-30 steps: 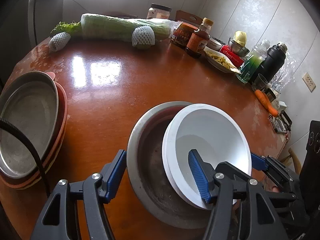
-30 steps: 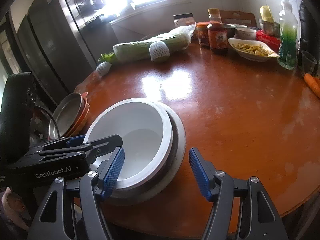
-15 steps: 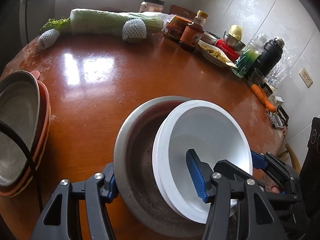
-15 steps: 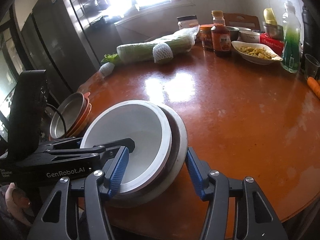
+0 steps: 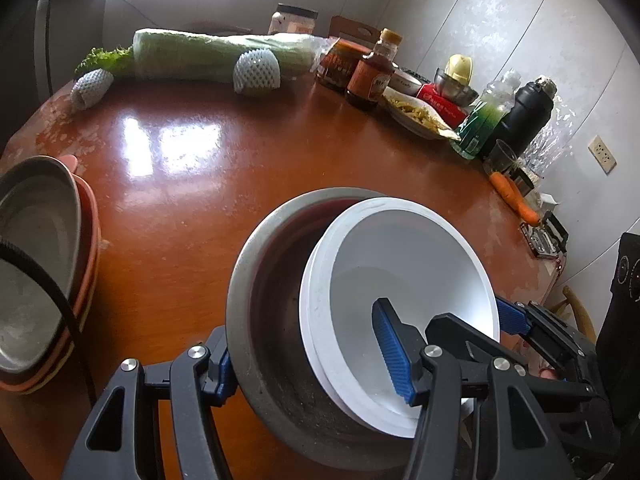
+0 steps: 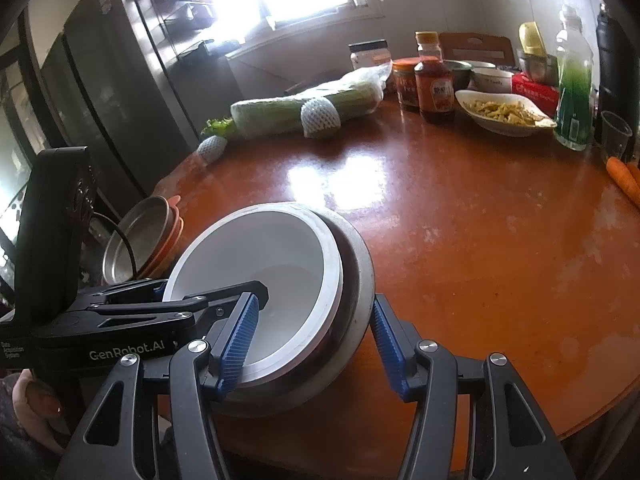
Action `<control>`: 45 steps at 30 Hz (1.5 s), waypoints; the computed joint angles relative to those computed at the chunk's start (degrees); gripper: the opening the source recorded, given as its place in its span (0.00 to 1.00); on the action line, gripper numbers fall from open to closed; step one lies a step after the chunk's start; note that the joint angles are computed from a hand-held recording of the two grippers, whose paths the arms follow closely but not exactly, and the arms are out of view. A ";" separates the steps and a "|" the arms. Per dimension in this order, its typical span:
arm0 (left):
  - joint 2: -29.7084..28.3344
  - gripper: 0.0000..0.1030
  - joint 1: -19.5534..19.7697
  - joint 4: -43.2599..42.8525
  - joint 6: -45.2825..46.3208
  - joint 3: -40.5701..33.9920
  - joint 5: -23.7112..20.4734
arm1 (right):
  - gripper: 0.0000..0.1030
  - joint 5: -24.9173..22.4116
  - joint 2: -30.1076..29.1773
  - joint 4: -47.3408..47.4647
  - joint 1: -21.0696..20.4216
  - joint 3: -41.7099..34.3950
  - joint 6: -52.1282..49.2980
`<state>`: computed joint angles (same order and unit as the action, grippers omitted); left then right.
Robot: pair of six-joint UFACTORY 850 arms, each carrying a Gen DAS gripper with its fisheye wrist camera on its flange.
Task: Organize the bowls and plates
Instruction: 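Grasp the rim of the steel bowl with the left tool, then lift the steel bowl and carry it toward the pink plate stack with the left tool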
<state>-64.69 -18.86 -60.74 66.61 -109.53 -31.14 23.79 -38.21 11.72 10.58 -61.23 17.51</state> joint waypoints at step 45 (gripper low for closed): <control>5.97 0.57 11.16 -13.95 9.73 2.91 6.26 | 0.57 -9.93 -9.16 -8.19 7.23 -25.28 -4.83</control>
